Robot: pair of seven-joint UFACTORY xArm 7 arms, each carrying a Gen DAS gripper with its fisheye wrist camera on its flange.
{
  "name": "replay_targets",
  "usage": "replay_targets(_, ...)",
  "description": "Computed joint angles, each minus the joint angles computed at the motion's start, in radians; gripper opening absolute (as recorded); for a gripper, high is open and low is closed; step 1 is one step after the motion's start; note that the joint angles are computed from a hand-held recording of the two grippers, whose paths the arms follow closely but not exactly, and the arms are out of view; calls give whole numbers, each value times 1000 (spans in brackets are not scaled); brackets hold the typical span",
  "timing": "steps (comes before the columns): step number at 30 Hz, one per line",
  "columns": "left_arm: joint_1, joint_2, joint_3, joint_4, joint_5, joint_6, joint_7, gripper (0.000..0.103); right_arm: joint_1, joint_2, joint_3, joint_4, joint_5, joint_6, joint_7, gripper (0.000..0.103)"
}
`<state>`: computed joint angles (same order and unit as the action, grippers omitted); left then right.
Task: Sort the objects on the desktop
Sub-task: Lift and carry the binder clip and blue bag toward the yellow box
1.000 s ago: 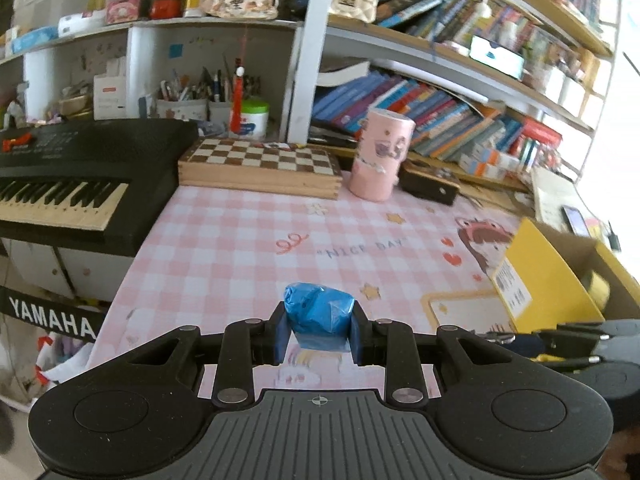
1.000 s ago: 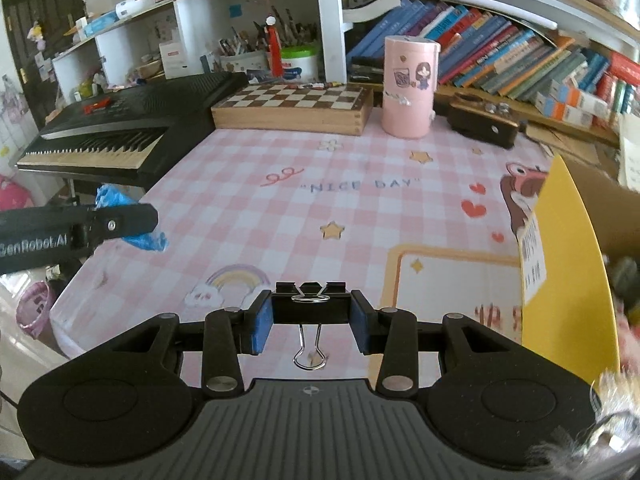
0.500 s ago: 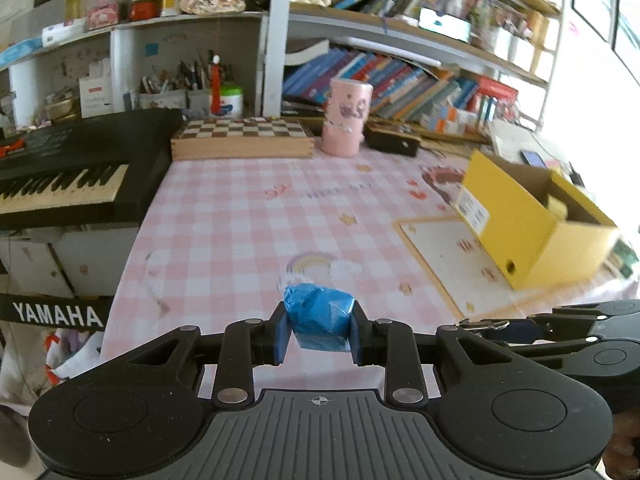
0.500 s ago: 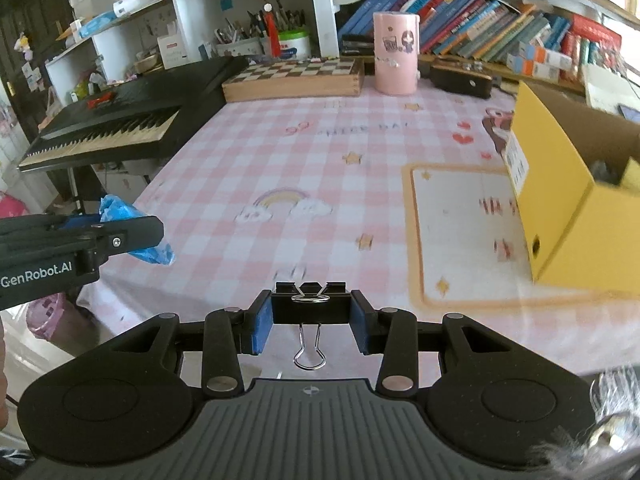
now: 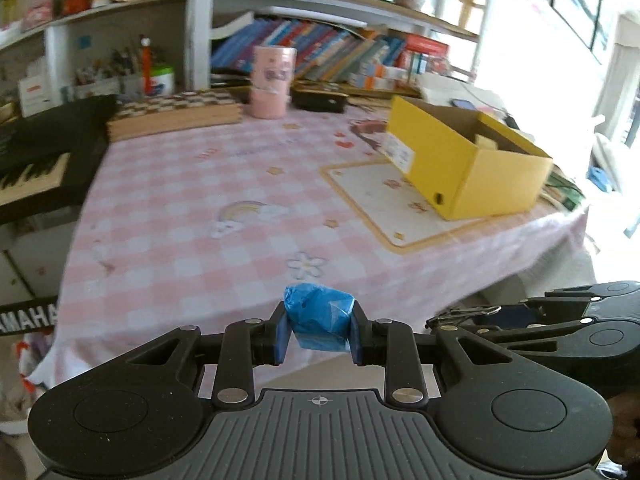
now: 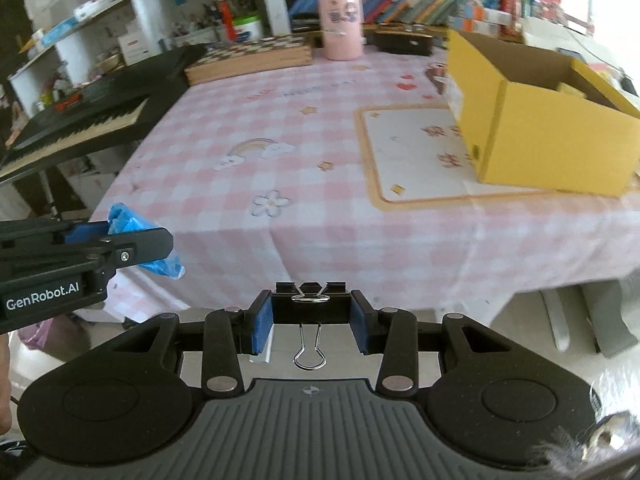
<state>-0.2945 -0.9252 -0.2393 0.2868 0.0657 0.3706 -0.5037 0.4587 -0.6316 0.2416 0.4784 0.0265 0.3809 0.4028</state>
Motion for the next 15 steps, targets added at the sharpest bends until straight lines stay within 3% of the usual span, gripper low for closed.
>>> replay_targets(15, -139, 181, 21, 67, -36, -148, 114, 27, -87, -272, 41, -116, -64, 165, 164, 38)
